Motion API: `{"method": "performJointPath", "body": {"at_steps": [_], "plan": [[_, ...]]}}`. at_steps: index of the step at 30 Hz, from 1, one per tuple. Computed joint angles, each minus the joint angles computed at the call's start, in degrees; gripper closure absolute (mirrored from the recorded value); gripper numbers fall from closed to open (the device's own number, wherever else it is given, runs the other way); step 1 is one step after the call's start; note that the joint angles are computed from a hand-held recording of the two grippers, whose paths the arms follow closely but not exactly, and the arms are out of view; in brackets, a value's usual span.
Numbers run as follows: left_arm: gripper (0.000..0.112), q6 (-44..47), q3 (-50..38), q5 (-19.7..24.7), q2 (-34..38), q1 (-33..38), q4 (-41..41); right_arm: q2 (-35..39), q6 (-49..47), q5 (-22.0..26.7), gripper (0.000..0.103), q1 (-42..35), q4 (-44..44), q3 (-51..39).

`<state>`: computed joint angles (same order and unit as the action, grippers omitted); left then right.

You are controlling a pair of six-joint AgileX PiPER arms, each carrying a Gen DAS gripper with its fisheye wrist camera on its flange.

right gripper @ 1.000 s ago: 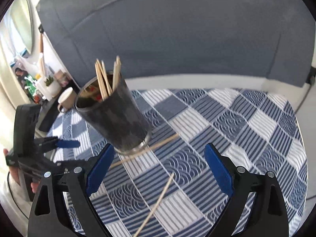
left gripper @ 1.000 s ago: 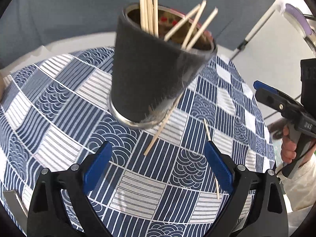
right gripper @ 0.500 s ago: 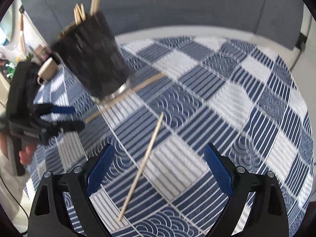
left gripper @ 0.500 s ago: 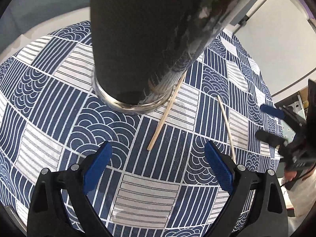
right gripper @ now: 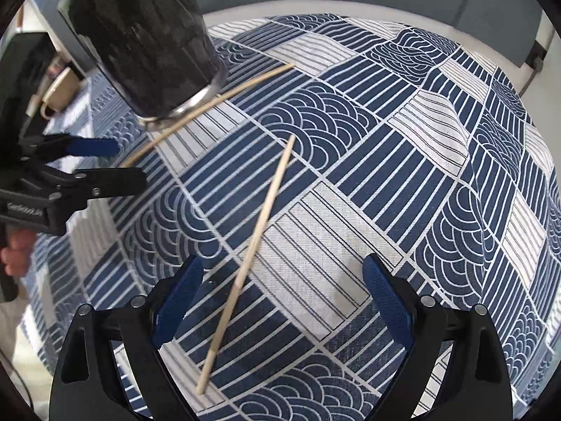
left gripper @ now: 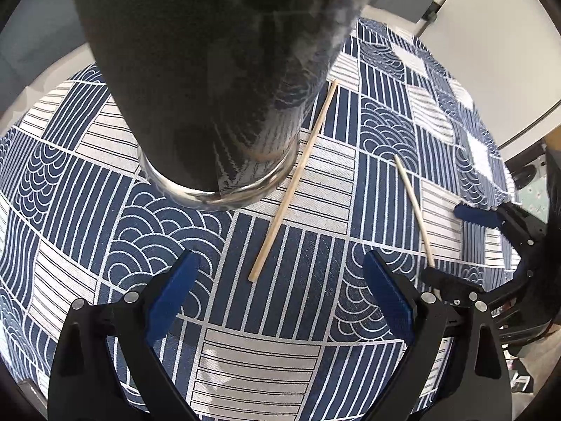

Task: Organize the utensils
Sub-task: 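Move both open tools down toward the last sticks beside the cup, then close the left gripper on a stick while the right gripper grasps another stick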

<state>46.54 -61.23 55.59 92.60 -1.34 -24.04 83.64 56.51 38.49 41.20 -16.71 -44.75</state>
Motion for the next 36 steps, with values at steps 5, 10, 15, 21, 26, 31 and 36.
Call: {"method": "performJointPath", "body": {"at_steps": [5,10,15,21,26,31,36], "plan": [[0.033,-7.46,0.39,-3.71,-0.70,-4.02,6.36,2.08,0.83,3.30,0.014,0.44,-1.96,-1.95],[0.064,-13.58,0.51,-6.06,-1.39,-6.78,12.48,0.45,1.35,4.50,0.020,-1.77,-1.51,-0.75],[0.105,-14.23,-0.47,-3.37,-1.30,-8.19,12.79,-1.45,-4.12,5.63,0.074,-4.16,0.73,-0.92],[0.107,-16.47,-1.54,0.29,-0.64,-10.08,12.47,-2.43,-12.75,6.09,0.099,-7.52,5.33,-0.74],[0.107,-18.20,-1.61,5.36,-0.63,-9.22,9.58,-7.12,-19.93,3.20,0.099,-14.39,11.84,3.78],[0.107,-19.64,1.68,9.05,-4.63,-8.54,8.26,-11.96,-30.85,2.38,0.099,-23.48,18.84,5.87],[0.107,-21.85,4.22,13.02,-11.81,-8.89,7.07,-14.46,-41.83,3.83,0.099,-31.88,24.76,3.47]]}}
